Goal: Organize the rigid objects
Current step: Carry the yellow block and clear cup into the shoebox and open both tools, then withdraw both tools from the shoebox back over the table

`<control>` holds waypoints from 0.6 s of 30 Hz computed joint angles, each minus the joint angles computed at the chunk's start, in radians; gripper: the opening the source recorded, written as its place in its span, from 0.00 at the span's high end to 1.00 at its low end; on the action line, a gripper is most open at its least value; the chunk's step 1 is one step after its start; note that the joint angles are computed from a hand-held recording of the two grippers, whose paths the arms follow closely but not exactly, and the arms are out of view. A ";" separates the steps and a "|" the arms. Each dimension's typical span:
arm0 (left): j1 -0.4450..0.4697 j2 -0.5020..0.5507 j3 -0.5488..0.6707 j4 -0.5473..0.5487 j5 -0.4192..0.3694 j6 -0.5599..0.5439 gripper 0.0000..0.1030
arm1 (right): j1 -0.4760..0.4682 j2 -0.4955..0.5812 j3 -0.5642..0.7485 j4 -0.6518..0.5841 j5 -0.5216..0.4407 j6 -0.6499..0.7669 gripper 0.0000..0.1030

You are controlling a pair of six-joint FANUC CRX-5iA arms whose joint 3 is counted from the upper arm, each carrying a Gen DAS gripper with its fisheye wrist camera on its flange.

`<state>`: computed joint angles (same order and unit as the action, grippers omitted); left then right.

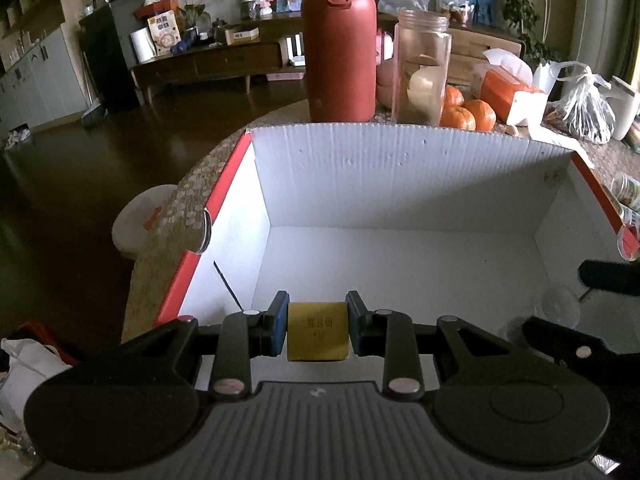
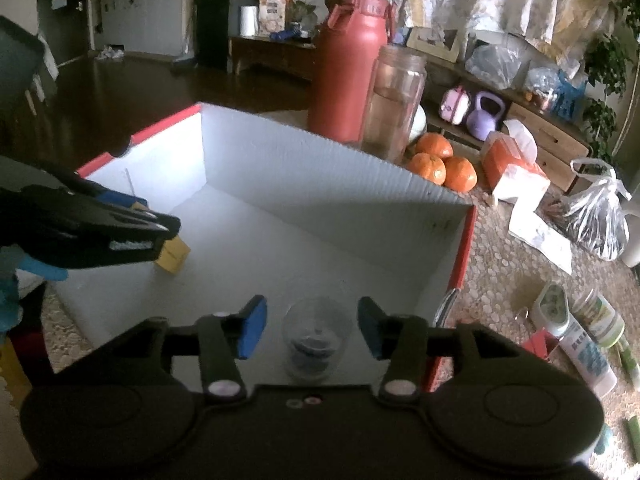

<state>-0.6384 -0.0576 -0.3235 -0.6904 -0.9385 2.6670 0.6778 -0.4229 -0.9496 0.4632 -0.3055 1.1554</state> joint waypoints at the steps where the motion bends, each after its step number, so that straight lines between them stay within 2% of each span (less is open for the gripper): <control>1: 0.000 -0.001 0.000 0.004 -0.001 -0.002 0.71 | 0.002 -0.012 0.004 -0.027 -0.007 0.021 0.42; 3: 0.004 -0.008 -0.005 0.019 0.002 -0.012 0.71 | 0.003 -0.032 0.016 -0.088 -0.027 0.074 0.38; 7: -0.011 -0.021 -0.005 0.018 -0.002 -0.009 0.71 | -0.004 -0.081 0.024 -0.155 -0.056 0.128 0.37; 13: -0.063 -0.031 0.019 -0.018 -0.058 0.032 0.70 | -0.032 -0.170 0.046 -0.282 -0.107 0.247 0.30; 15: -0.077 -0.040 0.021 -0.027 -0.068 0.052 0.58 | -0.045 -0.202 0.053 -0.322 -0.125 0.290 0.27; 16: -0.093 -0.042 0.025 -0.043 -0.080 0.074 0.45 | -0.056 -0.218 0.060 -0.350 -0.137 0.319 0.27; 17: -0.114 -0.043 0.032 -0.065 -0.098 0.100 0.36 | -0.069 -0.231 0.068 -0.381 -0.149 0.351 0.27; 18: -0.132 -0.044 0.038 -0.084 -0.113 0.119 0.36 | -0.084 -0.244 0.076 -0.417 -0.162 0.387 0.26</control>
